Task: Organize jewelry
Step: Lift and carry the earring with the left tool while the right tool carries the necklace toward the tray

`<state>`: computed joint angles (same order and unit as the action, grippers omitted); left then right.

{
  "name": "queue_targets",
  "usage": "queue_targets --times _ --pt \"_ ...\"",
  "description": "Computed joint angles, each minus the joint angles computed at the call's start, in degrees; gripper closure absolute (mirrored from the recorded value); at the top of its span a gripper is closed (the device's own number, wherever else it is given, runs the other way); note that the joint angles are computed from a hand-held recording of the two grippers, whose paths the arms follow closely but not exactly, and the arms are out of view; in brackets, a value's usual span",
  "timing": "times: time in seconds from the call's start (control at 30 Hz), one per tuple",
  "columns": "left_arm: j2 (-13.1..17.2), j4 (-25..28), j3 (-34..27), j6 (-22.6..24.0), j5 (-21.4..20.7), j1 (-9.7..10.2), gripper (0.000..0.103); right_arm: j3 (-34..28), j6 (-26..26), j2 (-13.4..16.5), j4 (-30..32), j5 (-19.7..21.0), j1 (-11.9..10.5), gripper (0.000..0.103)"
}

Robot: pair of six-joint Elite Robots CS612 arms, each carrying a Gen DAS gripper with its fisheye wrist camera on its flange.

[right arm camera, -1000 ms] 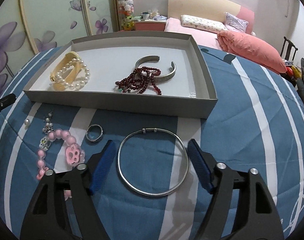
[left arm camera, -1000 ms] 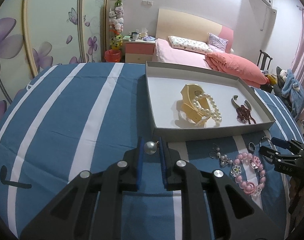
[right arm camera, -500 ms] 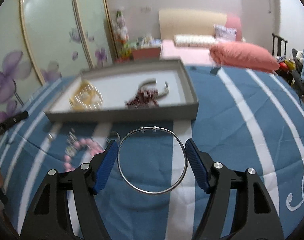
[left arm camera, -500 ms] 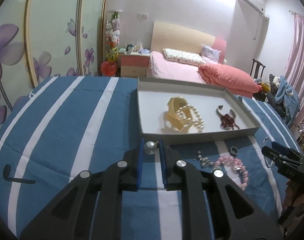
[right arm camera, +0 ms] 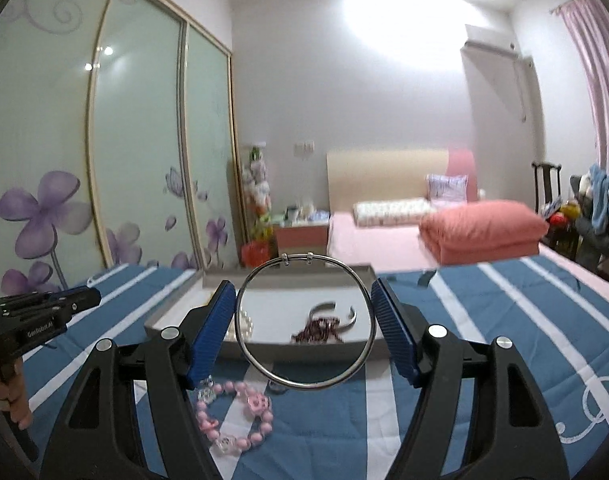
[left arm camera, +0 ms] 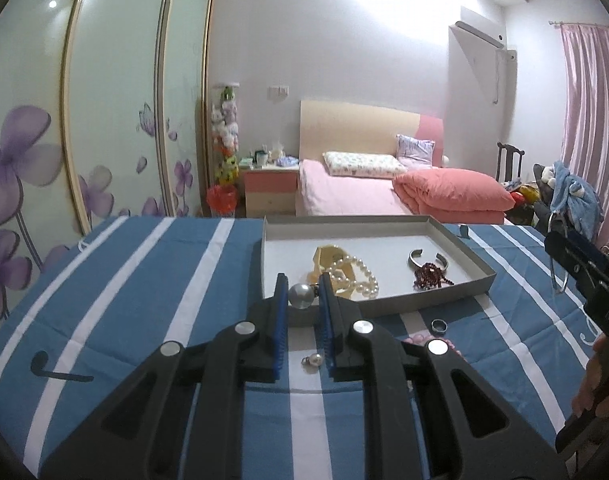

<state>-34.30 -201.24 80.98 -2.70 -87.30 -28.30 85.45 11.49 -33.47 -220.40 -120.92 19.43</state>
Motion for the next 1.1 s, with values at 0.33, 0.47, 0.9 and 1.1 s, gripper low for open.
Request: queue_targets --times 0.33,0.47,0.9,1.1 --pt "0.3 -1.9 0.1 1.2 1.5 -0.75 0.087 -1.0 -2.3 1.1 -3.5 -2.3 0.2 0.033" --pt "0.4 -1.8 0.0 1.2 1.4 -0.74 0.087 -1.2 -2.3 1.2 -3.5 -2.3 0.3 0.033" --pt "0.5 -1.3 -0.4 1.2 1.2 -0.72 0.087 -1.1 -1.9 1.2 -3.4 -2.0 0.2 0.033" --pt "0.9 -0.9 -1.5 1.3 0.6 -0.61 0.087 -1.8 -2.5 1.4 -3.7 -1.8 0.0 0.033"
